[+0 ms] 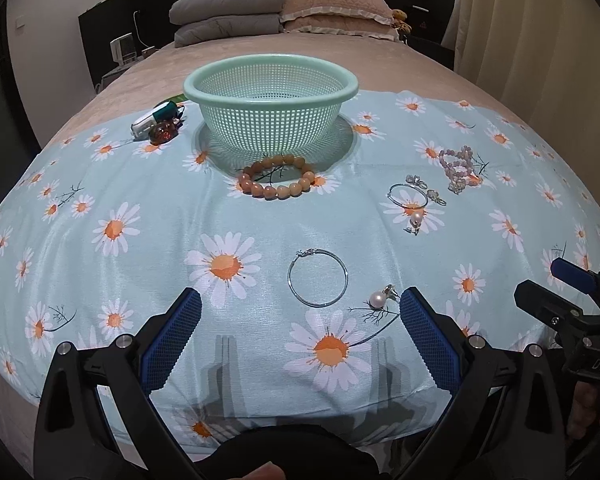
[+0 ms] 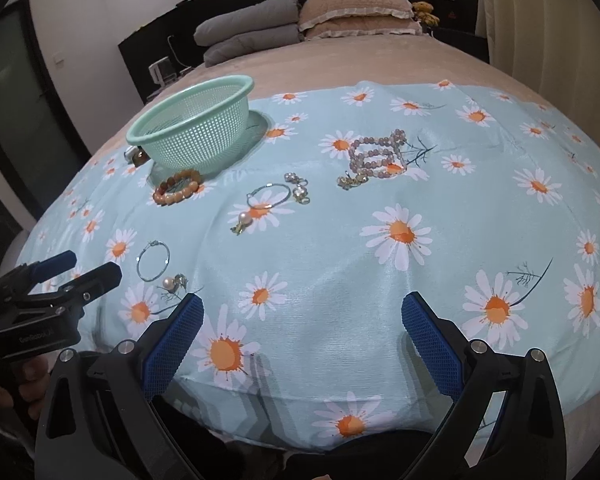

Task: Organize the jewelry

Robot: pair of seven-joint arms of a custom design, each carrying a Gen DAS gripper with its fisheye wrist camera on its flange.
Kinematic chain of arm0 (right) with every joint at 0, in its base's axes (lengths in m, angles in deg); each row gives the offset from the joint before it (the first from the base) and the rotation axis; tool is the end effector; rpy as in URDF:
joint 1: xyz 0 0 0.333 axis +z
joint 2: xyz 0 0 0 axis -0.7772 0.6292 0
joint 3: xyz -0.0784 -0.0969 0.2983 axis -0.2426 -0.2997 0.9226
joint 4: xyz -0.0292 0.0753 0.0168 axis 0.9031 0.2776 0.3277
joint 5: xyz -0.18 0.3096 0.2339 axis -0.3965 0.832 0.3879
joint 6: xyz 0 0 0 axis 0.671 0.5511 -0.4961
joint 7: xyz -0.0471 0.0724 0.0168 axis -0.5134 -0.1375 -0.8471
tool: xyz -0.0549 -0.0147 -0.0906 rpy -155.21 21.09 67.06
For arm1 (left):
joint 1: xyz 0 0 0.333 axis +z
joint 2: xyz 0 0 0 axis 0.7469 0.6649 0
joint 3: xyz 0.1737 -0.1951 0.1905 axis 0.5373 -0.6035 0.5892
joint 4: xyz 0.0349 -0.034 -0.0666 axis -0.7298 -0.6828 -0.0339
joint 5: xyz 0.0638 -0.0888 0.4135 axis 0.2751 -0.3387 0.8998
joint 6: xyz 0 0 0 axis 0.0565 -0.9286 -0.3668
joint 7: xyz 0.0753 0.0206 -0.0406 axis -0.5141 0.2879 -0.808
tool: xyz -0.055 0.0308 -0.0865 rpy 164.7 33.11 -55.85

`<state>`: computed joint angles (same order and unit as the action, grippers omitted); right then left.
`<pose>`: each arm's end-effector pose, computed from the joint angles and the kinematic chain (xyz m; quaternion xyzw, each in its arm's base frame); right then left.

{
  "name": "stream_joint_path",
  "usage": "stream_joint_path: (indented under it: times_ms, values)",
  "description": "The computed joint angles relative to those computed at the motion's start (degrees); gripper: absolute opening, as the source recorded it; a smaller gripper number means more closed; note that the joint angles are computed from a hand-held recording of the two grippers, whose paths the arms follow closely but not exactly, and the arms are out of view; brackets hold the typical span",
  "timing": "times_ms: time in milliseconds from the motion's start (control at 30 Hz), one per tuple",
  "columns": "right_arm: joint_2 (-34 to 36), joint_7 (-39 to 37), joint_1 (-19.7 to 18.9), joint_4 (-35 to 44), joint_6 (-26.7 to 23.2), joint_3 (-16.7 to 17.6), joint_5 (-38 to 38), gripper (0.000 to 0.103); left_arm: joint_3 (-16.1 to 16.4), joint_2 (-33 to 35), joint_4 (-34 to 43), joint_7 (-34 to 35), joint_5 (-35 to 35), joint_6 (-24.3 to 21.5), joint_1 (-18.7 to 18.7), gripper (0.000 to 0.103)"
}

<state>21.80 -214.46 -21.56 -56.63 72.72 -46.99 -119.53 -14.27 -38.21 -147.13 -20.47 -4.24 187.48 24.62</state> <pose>0.3989 0.3663 0.3363 -0.5074 0.7837 -0.2183 0.2842 0.4926 -0.4133 0.3433 -0.4676 0.8133 -0.3002 0.1726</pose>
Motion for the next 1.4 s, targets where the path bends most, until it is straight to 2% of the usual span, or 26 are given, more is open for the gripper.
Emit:
stream_joint_path:
  times_ms: [67,167,300,367,500,567,633,733,867,967,1000,1100,1200,1367,1400]
  values:
    - [-0.44,3.38,-1.15,-1.13,4.27,-1.05,-1.98,0.095,1.72,0.31,1.33,-2.06,3.11,-1.24,-1.47,0.097]
    - [-0.75,12.75,-3.42,-2.12,10.32,-2.36,-9.8,0.095,0.97,1.54,3.49,-0.15,2.33,-3.14,-0.52,0.097]
    - [-0.86,15.15,-5.71,-1.87,11.79,-3.4,-11.55,0.095,0.91,4.0,7.14,2.52,1.17,-5.5,0.03,0.097]
    - [-0.68,11.66,-6.5,-1.34,10.54,-3.72,-8.76,0.095,1.01,5.46,9.14,3.73,0.53,-6.09,0.3,0.097]
    - [0.86,0.42,-7.15,1.42,2.98,-3.92,0.43,0.095,1.5,9.05,13.93,5.61,-0.5,-8.71,0.03,0.097]
    - [2.48,-3.46,-7.72,3.35,0.98,-4.57,2.9,0.095,0.75,11.04,16.13,8.17,-2.37,-9.25,0.57,0.097]
    - [4.22,-6.09,-8.59,4.85,1.67,-5.6,4.56,0.095,-0.35,13.06,18.22,11.42,-4.95,-9.74,1.25,0.097]
    - [7.46,-11.3,-9.51,7.8,2.42,-6.79,7.52,0.095,-0.29,15.88,21.64,14.28,-7.04,-11.14,0.65,0.097]
    - [12.07,-19.1,-9.33,12.7,-1.18,-7.6,12.11,0.095,-1.7,19.04,25.27,19.2,-11.16,-12.34,1.45,0.097]
    - [15.14,-24.15,-9.92,14.64,0.77,-8.36,15.47,0.095,-0.59,21.32,28.06,21.04,-11.64,-13.88,0.11,0.098]
    - [15.97,-25.45,-9.85,15.1,0.45,-8.62,16.36,0.096,-0.71,21.99,28.51,21.81,-12.22,-13.67,0.28,0.098]
    - [17.52,-25.11,-7.15,16.83,-4.03,-9.89,12.57,0.097,-0.98,22.99,28.16,22.55,-14.17,-9.87,1.44,0.099]
    - [17.86,-22.69,-6.24,16.7,-4.21,-10.57,10.16,0.097,6.09,23.9,27.54,15.62,-8.66,-2.56,-3.39,0.099]
    - [17.81,-22.13,-6.25,16.6,-4.21,-10.8,9.19,0.097,6.1,23.97,27.63,13.24,-7.22,-2.1,-3.33,0.099]
    - [17.71,-21.6,-6.13,16.56,-4.29,-10.9,8.66,0.097,4.84,24.05,27.68,14.21,-7.61,-1.92,-2.25,0.099]
